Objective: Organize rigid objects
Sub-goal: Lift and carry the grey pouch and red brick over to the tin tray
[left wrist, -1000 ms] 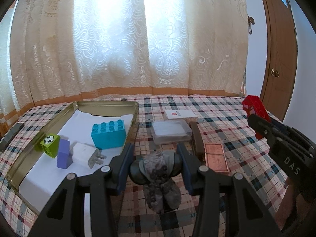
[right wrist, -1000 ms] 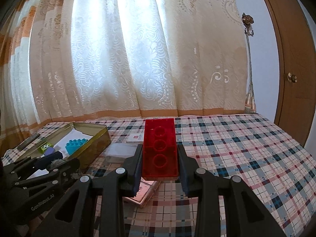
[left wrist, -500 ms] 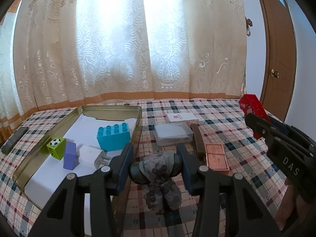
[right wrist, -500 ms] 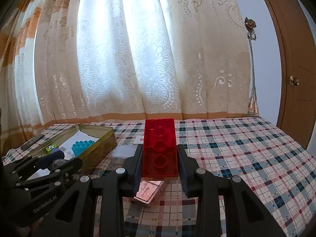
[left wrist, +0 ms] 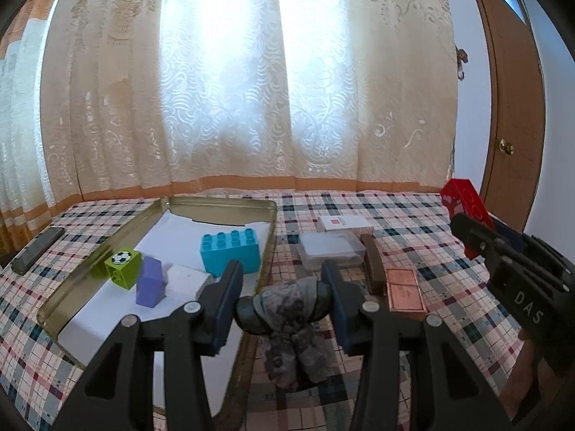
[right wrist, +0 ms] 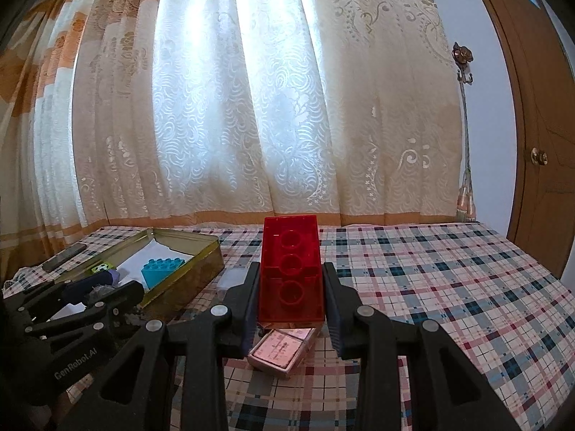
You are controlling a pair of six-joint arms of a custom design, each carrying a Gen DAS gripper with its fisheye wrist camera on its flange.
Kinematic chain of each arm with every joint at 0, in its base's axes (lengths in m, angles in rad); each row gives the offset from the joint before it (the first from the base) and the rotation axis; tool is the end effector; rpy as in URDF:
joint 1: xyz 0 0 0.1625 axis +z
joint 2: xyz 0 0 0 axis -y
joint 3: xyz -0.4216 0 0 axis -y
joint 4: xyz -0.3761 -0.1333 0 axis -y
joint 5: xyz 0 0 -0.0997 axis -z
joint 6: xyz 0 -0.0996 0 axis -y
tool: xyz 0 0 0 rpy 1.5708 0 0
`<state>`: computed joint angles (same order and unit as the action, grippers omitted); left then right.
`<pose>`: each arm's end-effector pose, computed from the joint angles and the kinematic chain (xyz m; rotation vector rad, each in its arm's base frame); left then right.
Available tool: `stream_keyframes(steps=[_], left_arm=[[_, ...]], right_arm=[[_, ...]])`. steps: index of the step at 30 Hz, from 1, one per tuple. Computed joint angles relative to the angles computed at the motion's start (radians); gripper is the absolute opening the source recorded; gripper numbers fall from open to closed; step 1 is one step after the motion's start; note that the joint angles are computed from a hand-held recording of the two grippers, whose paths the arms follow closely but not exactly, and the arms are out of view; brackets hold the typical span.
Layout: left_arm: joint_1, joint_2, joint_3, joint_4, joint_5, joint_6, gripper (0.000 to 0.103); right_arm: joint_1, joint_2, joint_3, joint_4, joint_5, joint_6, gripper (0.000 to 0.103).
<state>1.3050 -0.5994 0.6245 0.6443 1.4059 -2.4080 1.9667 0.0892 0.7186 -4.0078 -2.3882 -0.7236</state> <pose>-0.0498 -0.7526 0.2518 1.1302 2.2826 -1.1493 0.3421 -0.6613 -0.0434 0.2284 -1.7562 1.5697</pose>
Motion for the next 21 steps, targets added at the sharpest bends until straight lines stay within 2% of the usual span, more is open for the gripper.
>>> stream_keyframes(steps=[14, 15, 16, 21], left_arm=[[0.012, -0.022, 0.023, -0.035, 0.005, 0.005, 0.044], [0.012, -0.022, 0.021, -0.034, 0.003, 0.004, 0.041], [0.015, -0.021, 0.016, -0.031, 0.005, 0.003, 0.030], [0.018, -0.024, 0.017, -0.030, 0.010, 0.014, 0.029]], right_arm=[[0.007, 0.033, -0.056, 0.038, 0.018, -0.007, 0.035], [0.008, 0.036, -0.061, 0.044, 0.019, -0.008, 0.035], [0.009, 0.041, -0.069, 0.050, 0.021, -0.010, 0.035], [0.011, 0.054, -0.091, 0.073, 0.029, -0.007, 0.035]])
